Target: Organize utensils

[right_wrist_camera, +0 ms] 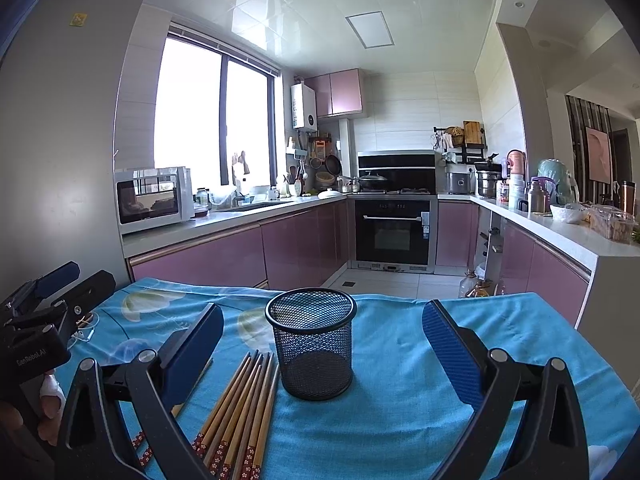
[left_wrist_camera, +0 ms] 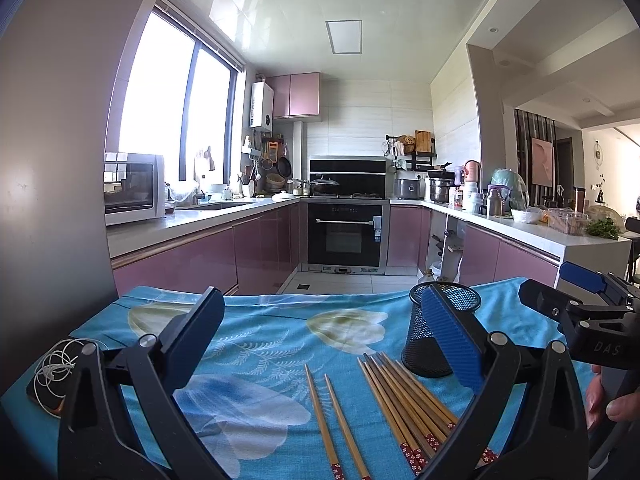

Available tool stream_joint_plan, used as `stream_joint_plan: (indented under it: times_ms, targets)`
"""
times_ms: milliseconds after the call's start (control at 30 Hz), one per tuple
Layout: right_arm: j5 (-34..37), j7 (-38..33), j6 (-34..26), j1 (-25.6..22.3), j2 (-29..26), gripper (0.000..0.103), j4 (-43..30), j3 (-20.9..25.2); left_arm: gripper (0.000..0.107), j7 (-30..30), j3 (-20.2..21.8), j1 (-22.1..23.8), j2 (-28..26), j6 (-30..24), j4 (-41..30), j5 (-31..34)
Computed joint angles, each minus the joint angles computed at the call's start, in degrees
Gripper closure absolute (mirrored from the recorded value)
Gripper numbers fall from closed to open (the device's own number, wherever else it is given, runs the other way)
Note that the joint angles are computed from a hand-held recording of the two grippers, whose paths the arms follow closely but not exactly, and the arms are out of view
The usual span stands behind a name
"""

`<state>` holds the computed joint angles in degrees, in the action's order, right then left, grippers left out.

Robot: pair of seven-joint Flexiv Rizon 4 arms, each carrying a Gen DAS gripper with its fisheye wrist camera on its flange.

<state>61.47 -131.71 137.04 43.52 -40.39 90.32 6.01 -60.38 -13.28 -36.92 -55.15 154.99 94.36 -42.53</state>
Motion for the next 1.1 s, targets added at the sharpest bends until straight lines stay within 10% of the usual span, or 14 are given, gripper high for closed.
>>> stream_joint_plan:
  times_ms: [1100]
  targets:
    - [0.21,0.14,-0.09,-0.02,-0.33,0.007,-0.08,0.03,0.009,-0.35,0.07,0.13,-0.20,-0.17,-0.01,0.08]
